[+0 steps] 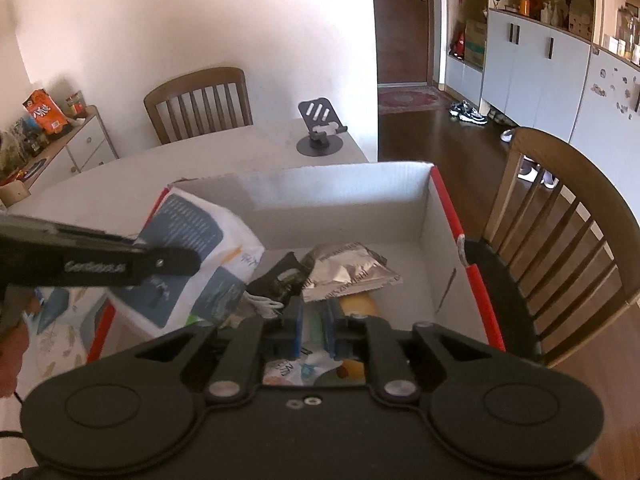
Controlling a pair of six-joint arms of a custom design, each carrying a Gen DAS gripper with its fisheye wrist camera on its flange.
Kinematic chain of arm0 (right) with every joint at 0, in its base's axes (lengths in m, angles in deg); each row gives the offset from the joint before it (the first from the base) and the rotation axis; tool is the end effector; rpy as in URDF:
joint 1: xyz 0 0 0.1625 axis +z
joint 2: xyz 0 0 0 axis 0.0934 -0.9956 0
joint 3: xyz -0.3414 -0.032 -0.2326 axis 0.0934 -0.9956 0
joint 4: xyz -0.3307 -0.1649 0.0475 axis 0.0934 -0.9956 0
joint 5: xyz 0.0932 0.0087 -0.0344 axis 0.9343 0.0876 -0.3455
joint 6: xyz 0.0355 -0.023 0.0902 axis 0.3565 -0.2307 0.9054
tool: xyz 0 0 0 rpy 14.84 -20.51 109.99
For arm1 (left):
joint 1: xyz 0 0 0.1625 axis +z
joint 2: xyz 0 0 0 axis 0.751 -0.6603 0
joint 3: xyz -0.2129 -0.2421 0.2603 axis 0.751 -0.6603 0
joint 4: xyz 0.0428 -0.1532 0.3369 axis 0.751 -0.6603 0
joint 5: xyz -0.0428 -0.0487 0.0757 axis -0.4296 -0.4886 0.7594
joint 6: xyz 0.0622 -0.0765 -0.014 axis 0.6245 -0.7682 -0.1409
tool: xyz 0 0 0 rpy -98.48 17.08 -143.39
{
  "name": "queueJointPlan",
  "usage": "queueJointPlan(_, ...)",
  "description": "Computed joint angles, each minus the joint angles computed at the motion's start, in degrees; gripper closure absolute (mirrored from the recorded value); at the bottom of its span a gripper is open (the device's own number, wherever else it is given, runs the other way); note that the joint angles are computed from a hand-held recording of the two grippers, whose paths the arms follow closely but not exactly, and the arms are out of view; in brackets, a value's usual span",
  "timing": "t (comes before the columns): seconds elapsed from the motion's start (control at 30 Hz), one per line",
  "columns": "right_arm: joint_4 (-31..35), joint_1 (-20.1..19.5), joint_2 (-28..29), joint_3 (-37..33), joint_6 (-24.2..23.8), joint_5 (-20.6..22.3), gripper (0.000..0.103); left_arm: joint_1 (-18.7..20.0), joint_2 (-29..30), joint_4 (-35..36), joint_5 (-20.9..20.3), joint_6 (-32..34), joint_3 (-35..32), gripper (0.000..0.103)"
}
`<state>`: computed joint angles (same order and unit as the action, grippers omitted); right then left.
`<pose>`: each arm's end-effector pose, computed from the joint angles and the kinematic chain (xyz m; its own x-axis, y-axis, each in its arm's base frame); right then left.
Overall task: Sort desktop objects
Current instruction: 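Carry the sausage pack and white-grey bag with both grippers over the red box, then open the right gripper to drop the sausage pack while the left releases the white-grey bag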
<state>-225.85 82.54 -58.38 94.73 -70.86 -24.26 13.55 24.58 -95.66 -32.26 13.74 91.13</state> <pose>0.0876 -0.8228 0.1304 -0.6467 -0.6006 0.4701 -0.7425 0.6368 -0.2079 -0.1870 -0.7928 0.0285 -0.8387 -0.0996 -0.5354 0.2795 0.7650 -0.5802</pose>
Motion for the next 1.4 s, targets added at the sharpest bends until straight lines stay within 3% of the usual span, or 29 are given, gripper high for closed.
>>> queueJointPlan(0.23, 1.69, -0.43, 0.44, -1.35, -0.17, -1.09, 0.087, 1.58, 1.72, 6.92, -4.04, -2.73, -5.02, 0.088)
queueJointPlan(0.67, 2.83, -0.84, 0.57, -2.12, -0.35, -1.69, 0.084, 1.34, 3.36, 14.00, -3.23, -2.24, -9.14, 0.085)
queueJointPlan(0.7, 2.83, -0.86, 0.55, -2.09, -0.41, -1.68, 0.083, 1.17, 3.28, 13.92, -2.74, -2.22, -8.96, 0.081)
queueJointPlan(0.77, 2.92, -0.89, 0.43, -1.97, -0.45, -1.56, 0.083, 0.90, 3.01, 13.22, -2.15, -1.89, -8.28, 0.060)
queueJointPlan(0.8, 2.86, -0.85, 0.34, -1.84, -0.42, -1.49, 0.083, 0.73, 2.80, 12.22, -1.77, -1.62, -7.64, 0.034)
queueJointPlan(0.83, 2.73, -0.86, 0.13, -1.53, -0.47, -1.30, 0.082, 0.45, 2.54, 10.56, -1.05, -1.28, -6.70, 0.022)
queueJointPlan(1.4, 2.42, -0.13, -2.28, 1.86, -2.24, 0.68, 0.071, -2.51, -5.55, -4.47, -3.13, -1.06, 9.78, 0.022)
